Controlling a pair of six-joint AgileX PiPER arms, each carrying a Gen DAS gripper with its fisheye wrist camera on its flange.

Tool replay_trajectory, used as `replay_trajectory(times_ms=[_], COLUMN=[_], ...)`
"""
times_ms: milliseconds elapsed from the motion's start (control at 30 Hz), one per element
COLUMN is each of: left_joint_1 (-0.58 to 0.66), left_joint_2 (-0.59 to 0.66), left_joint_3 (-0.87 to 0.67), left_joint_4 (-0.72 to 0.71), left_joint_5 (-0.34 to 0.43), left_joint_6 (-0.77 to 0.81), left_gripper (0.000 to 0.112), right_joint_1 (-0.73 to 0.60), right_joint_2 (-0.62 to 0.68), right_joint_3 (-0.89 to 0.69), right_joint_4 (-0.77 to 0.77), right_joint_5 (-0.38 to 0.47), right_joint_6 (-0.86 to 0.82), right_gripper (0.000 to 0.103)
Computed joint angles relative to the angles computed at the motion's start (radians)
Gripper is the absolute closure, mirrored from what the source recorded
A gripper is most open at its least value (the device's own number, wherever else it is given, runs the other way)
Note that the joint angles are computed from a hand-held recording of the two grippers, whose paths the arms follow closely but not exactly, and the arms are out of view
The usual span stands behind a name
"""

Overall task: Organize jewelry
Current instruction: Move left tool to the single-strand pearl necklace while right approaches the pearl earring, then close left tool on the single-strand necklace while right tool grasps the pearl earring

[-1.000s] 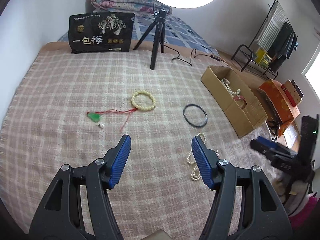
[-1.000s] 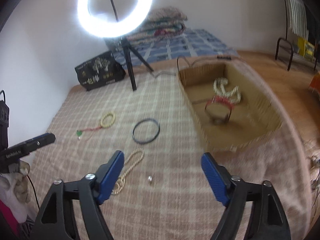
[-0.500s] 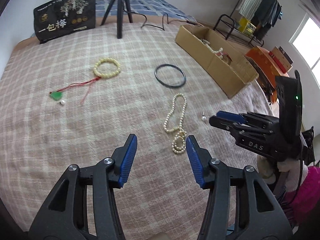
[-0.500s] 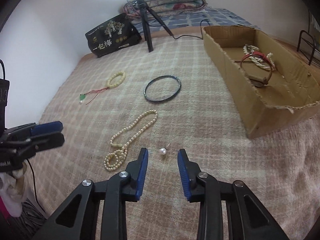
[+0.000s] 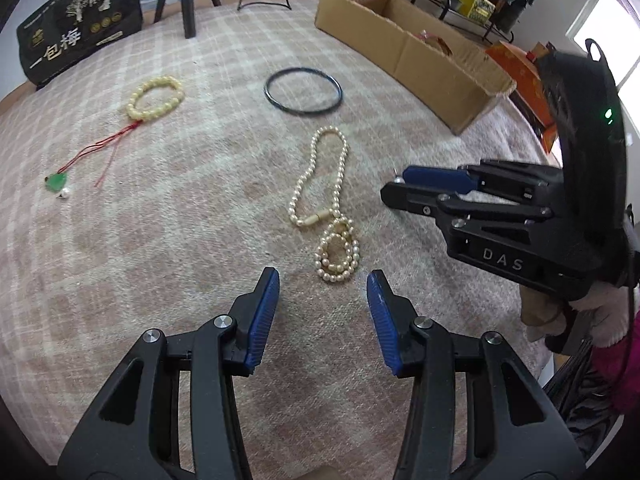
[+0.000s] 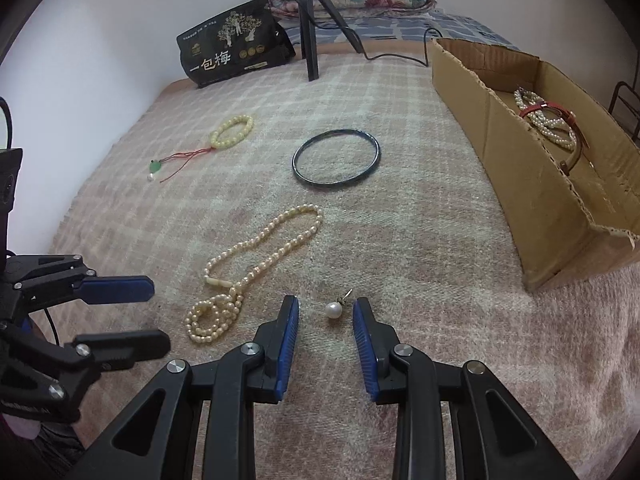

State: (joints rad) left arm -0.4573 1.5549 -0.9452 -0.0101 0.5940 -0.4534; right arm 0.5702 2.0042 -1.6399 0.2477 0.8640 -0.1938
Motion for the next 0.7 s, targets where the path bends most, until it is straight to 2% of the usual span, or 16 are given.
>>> replay_trajectory(times_ms=[400, 533, 700], left_joint_1=[-0.025, -0.028, 0.004], left_joint_2=[0.082, 0.1, 0.103], left_joint_3=[-0.036, -0.043, -0.041], left_joint_4=[0.109, 0.168, 0.149], left_joint_5=[-0.028, -0.035, -0.043], left_joint_6=[-0.075, -0.122, -0.105], left_gripper=[0.066, 0.078, 0.096], right_joint_1=[0.012, 0.021, 0.023], right_joint_2=[-0.002, 0.004, 0.006], right_joint_3=[-0.001, -0.006, -0.01], right_joint_4=[-0.034, -0.057, -0.065], right_joint_5=[-0.002, -0.003, -0.004], right_joint_6=[0.006, 0.01, 0.017], right_gripper=[0.074, 0.075, 0.079])
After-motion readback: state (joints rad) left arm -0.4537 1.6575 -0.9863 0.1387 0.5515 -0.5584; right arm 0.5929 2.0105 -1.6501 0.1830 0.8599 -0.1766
